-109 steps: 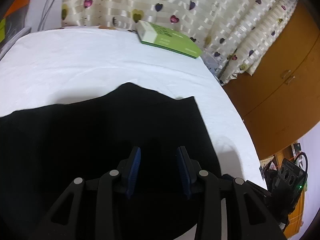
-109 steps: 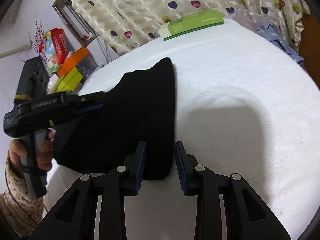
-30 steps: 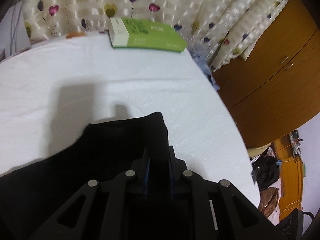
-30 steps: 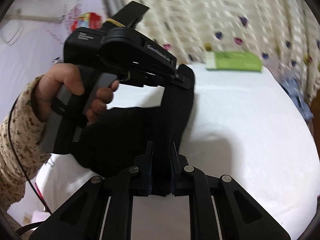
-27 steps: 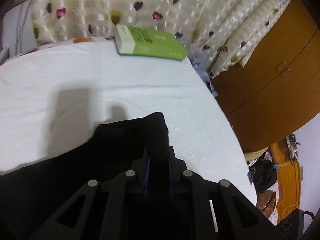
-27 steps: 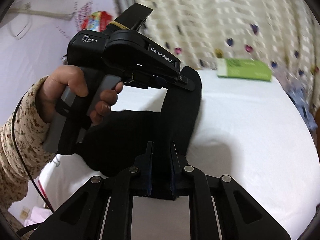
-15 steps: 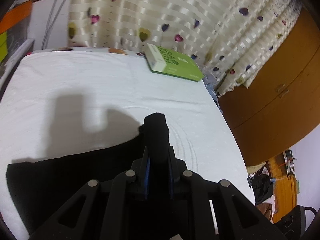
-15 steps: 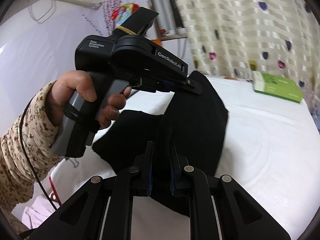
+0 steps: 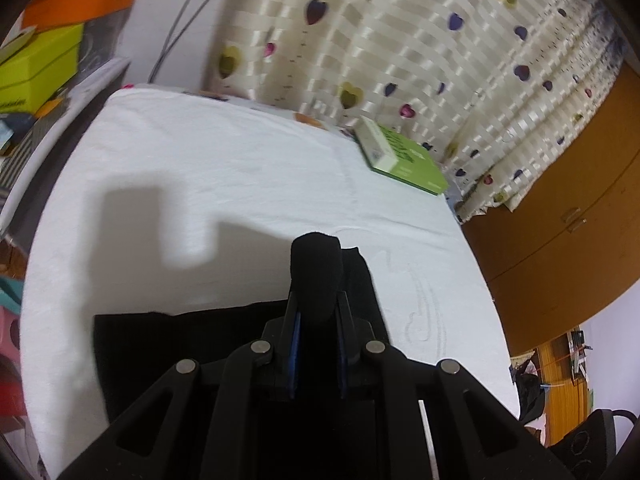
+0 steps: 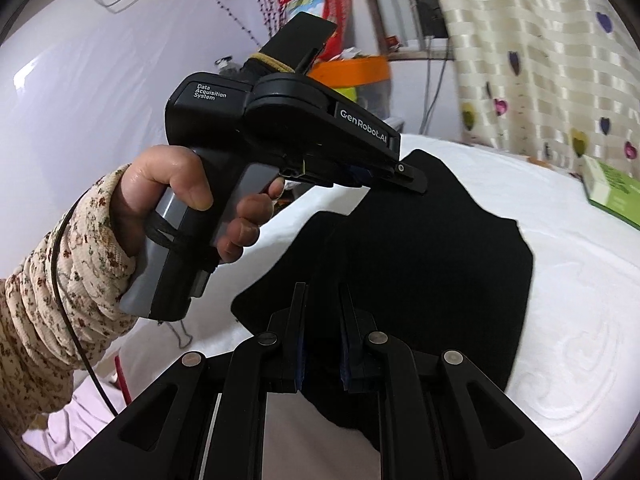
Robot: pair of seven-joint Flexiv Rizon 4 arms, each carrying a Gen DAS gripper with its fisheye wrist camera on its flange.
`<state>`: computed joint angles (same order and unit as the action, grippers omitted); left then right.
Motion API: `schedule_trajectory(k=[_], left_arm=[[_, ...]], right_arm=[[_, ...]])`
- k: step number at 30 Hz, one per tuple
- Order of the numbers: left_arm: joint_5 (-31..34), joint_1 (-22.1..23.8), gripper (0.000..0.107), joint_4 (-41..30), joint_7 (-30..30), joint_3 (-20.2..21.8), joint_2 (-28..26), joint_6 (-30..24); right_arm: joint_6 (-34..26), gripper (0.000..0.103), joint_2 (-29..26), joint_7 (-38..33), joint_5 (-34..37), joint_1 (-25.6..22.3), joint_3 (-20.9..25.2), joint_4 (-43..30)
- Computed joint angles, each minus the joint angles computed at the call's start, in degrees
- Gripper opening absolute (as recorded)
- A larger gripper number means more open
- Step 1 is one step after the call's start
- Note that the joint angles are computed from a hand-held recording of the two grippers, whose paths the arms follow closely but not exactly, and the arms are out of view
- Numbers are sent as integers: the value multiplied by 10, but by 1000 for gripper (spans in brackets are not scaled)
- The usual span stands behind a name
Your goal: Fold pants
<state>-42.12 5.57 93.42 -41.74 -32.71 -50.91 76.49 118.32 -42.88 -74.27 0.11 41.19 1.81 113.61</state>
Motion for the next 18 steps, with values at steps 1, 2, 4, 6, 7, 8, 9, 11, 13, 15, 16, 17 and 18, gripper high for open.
schedule_trajectory(k=[1, 2, 4, 6, 7, 8, 9, 11, 13, 15, 16, 17, 18], left_arm=[[-1, 4, 16, 0, 1, 0, -3, -1], [-3, 9, 16, 0, 2, -2, -6, -2], [-7, 17, 16, 1, 3, -2, -10, -2], [-10, 24, 16, 1, 5, -3, -15, -3], [-12, 28, 16, 1, 6, -4, -17, -1], [-14, 32, 16, 3, 8, -6, -19, 0], [-14, 34, 16, 3, 9, -5, -20, 1], [-19, 44, 16, 6, 13, -12, -23, 6], [-19, 49, 16, 7, 14, -14, -25, 7], [-20, 53, 16, 9, 11, -13, -27, 15], [-22, 57, 16, 9, 12, -18, -30, 18], [-22, 61, 16, 9, 14, -22, -33, 21], [-18, 60, 16, 7, 10, -16, -36, 18]], right_arm=[[-4, 13, -3, 0, -4, -1, 2, -6], [-10, 13, -7, 2, -11, -5, 6, -12], [-14, 13, -12, 5, -21, -10, 13, -21], [-19, 13, -17, 7, -33, -15, 19, -30], [-20, 13, -19, 8, -38, -17, 21, -33], [-23, 13, -21, 10, -44, -20, 23, -38], [-26, 13, -24, 11, -48, -19, 24, -42], [-31, 13, -30, 15, -61, -27, 32, -51], [-40, 13, -39, 18, -78, -37, 39, -63], [-57, 13, -47, 25, -93, -43, 44, -74], [-65, 13, -51, 28, -101, -49, 49, -79], [-71, 13, -55, 31, -110, -56, 56, -82], [-74, 13, -60, 34, -117, -61, 62, -84]])
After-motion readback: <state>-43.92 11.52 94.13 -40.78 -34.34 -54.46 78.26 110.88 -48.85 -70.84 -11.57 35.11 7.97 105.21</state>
